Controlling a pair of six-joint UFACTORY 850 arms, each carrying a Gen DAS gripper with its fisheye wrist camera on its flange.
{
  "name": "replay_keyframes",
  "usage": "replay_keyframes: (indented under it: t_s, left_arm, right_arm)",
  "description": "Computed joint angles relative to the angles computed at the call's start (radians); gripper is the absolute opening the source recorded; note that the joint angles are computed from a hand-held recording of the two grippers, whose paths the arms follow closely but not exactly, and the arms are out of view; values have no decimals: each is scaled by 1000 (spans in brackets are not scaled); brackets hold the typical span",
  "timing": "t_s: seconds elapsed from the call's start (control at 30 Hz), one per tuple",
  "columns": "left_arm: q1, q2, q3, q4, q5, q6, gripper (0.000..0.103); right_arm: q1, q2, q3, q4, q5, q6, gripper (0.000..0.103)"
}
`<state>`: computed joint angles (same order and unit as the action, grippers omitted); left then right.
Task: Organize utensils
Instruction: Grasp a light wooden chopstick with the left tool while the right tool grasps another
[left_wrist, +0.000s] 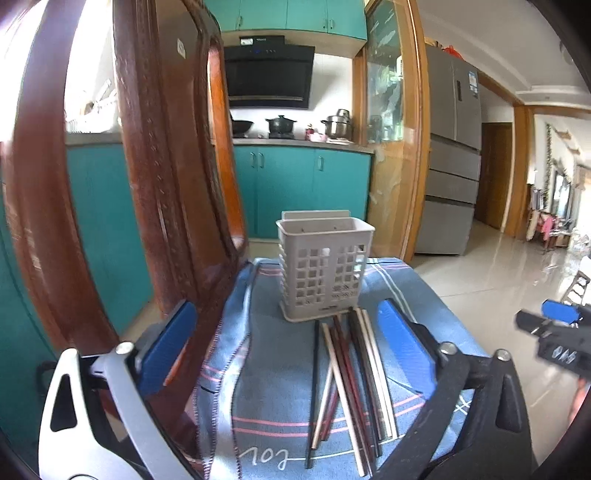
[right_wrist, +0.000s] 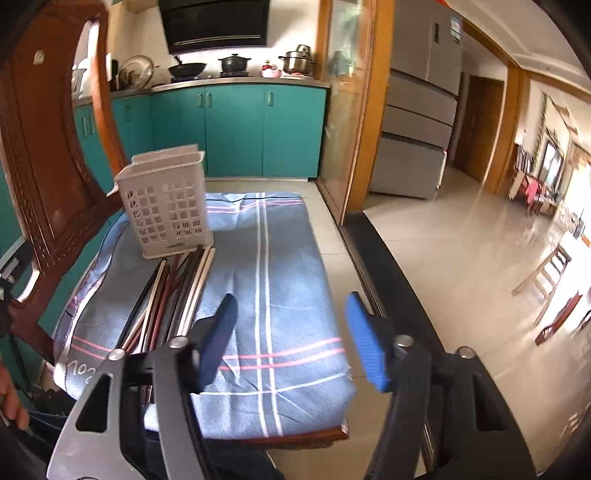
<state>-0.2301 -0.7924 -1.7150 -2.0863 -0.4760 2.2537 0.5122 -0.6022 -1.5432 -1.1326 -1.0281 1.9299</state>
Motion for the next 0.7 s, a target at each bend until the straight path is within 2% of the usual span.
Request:
replay_keyframes:
  t_s: [0.07,0.2,0.3,0.4,0.47,0.5,0.57,0.63,0.67,0.7]
  left_arm:
    - [-2,-14,-31,108,15,-104,76]
    - [-7,-37,-65,253,19,-196,64]
    - [-9,-65,-104,390,53,-301,56]
    - [-4,-102,-159,607,24,-536,47]
    - [-6,-134,-210,756,-16,-699,36]
    - [-11,-143,-227,817,-20,-753,34]
    - [-28,-153,-262,979,-13,-893,31]
    - [-48,-185,-345,1188,-46,-1082,31]
    - [-64,-227,-429,1293,-84,-1155,31]
    - [-74,-277,-526,1397,-125,-1241,31]
  right_arm:
    - [7,30,24,-8,-14,6,59]
    - [1,40,-12,-8,-58,-62,59]
    - [-42,-1,-111,25,-3,-196,59]
    - [-100,-89,-265,117,106,-399,59]
    - [-137,-168,-375,212,144,-528,58]
    - [-164,-223,-443,288,169,-618,56]
    - [-203,-288,-503,412,216,-738,36]
    - [-222,-313,-502,454,258,-767,32]
    - [-239,-331,-506,492,284,-801,32]
    - [-247,-350,-533,523,274,-824,32]
